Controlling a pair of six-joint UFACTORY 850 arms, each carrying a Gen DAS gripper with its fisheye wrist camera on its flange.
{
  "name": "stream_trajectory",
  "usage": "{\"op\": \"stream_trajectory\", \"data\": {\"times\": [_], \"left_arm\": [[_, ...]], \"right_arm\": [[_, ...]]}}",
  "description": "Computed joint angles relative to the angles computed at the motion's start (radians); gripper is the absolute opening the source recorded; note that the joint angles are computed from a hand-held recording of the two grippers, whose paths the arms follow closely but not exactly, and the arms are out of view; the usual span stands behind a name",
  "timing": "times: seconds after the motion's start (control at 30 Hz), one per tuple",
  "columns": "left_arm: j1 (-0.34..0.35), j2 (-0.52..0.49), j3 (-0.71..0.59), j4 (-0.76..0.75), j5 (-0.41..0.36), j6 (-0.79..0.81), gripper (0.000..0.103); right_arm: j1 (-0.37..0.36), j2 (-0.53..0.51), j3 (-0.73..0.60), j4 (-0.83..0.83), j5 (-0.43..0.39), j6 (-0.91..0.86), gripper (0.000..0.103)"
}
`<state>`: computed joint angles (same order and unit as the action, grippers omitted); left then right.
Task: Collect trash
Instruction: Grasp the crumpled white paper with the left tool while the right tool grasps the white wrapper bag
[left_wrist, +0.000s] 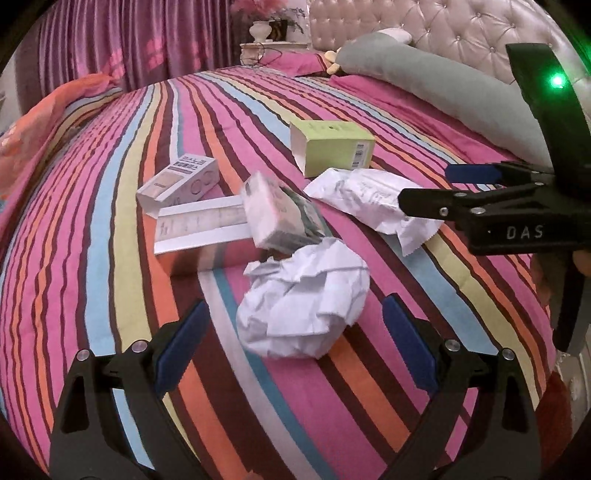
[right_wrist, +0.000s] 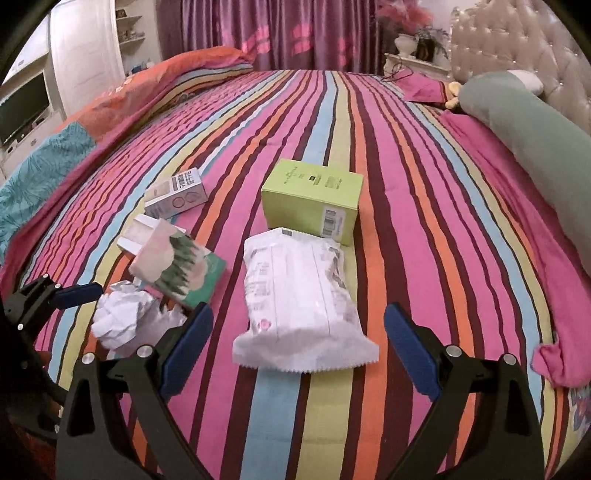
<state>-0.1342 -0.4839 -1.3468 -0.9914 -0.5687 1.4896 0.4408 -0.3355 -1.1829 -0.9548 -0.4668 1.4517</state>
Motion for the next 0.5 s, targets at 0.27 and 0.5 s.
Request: {"op": "stream_trajectory", "data": {"times": [0.27,0.5], "left_arm": [[-0.025,-0.052,-0.055,0.051,0.022,-0.093,0.092],[-0.039,-0.101,-0.122,0.181,0.001,-0.312,0.092]], "right_arm": [[-0.032,-0.067,-0.057,0.080,0.002,-0.100,0.089],[-0.059,-0.115,-0.091,0.200,0.020,-0.188,0.089]]}}
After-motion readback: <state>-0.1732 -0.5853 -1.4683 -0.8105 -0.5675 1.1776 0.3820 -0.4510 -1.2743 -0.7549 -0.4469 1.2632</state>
